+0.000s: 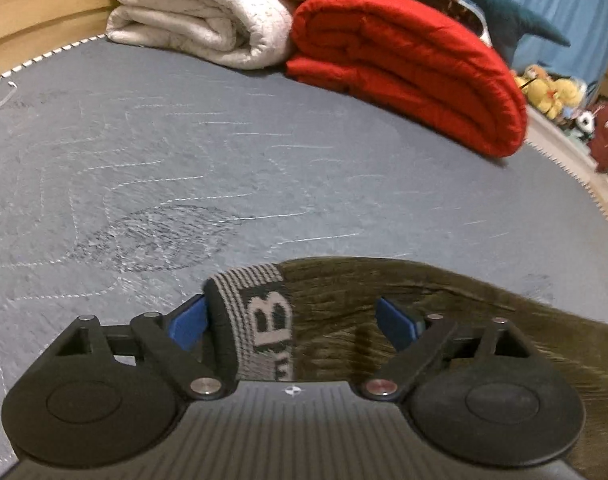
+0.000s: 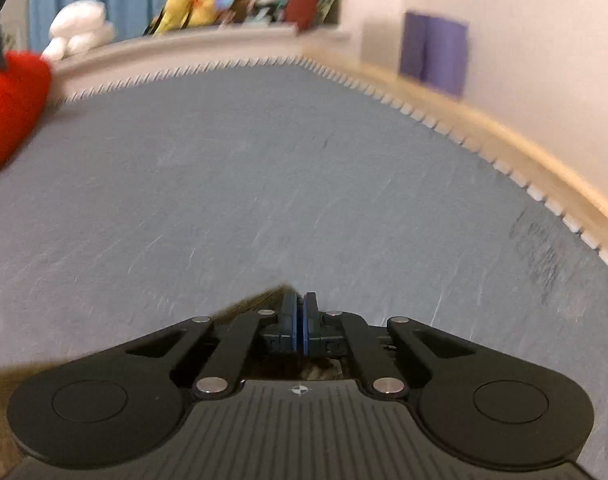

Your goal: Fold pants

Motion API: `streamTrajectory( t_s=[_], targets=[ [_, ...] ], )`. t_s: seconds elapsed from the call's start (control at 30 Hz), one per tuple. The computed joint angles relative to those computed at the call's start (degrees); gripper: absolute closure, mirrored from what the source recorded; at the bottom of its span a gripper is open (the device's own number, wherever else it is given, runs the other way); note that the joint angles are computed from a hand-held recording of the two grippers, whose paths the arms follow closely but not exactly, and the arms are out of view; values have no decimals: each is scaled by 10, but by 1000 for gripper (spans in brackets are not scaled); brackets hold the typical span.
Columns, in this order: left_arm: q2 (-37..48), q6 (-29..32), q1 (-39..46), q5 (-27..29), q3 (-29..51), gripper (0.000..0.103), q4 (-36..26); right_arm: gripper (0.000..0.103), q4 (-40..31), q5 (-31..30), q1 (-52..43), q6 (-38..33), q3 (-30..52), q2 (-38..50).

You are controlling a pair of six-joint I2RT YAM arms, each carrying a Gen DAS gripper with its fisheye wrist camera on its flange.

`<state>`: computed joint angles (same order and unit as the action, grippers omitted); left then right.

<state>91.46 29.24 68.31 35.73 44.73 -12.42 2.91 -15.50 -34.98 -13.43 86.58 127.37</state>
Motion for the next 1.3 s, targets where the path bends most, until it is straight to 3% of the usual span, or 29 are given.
streamTrajectory(
  t_s=[0.03, 0.07, 0.1, 0.2, 0.27, 0.33, 0.43, 0.47, 0.5, 0.67, 0.73, 0.8, 0.83, 0.9, 0.93, 0.97, 1.0, 1.07, 1.13, 1.2, 1.3],
  targets=[
    [5, -5, -8, -23, -1, 22, 13, 102, 8, 9, 0, 24, 12, 8],
    [15, -11, -20, -53, -2, 39, 24, 103, 32, 45, 7, 35, 12, 13],
    [28, -12, -24, -72, 9, 47, 18, 103, 66, 97, 15, 28, 4, 19],
    [49, -17, -11, -54, 27, 52, 13, 103, 41, 119, 17, 14, 36, 53],
    [36, -16, -11, -59, 13, 52, 28, 103, 67, 135, 19, 24, 19, 51],
    [32, -10, -13, -66, 4, 51, 43, 102, 125, 113, 10, 57, -35, 23],
    [31, -19, -17, -80, 17, 43, 19, 73, 225, 59, -9, 79, -122, -25],
    [27, -30, -23, -99, 28, 35, -1, 59, 240, 47, -13, 80, -142, -38],
    [18, -40, -25, -113, 31, 31, -12, 56, 242, 30, -18, 79, -161, -58],
    [-95, -29, -13, -63, 1, 33, -47, 53, 192, -69, -52, 65, -257, -177],
    [-126, 6, -1, -16, 6, 36, -99, 51, 171, -110, -66, 54, -306, -235],
    [-137, 69, 16, 34, 19, 46, -175, 49, 142, -150, -81, 40, -358, -304],
    [-133, 117, 22, 49, 29, 49, -220, 48, 124, -168, -90, 34, -385, -345],
    [-119, 207, 27, 39, 29, 70, -276, 46, 77, -199, -104, 27, -427, -422],
    [-117, 222, 17, -2, 15, 71, -271, 46, 46, -215, -111, 25, -445, -462],
    [-102, 220, -6, -87, 1, 71, -260, 45, 13, -233, -121, 22, -461, -500],
    [-93, 234, -5, -120, -16, 71, -248, 45, -22, -251, -133, 19, -475, -537],
    [-123, 301, 27, -101, -22, 71, -276, 45, -112, -289, -162, 9, -494, -615],
    [-121, 308, 72, -85, 31, 68, -372, 43, -226, -343, -204, -27, -500, -688],
    [-91, 338, 143, -45, 97, 49, -473, 38, -360, -400, -254, -108, -492, -742],
    [-72, 393, 222, -52, 137, 46, -528, 35, -623, -456, -337, -348, -460, -770]
  ],
)
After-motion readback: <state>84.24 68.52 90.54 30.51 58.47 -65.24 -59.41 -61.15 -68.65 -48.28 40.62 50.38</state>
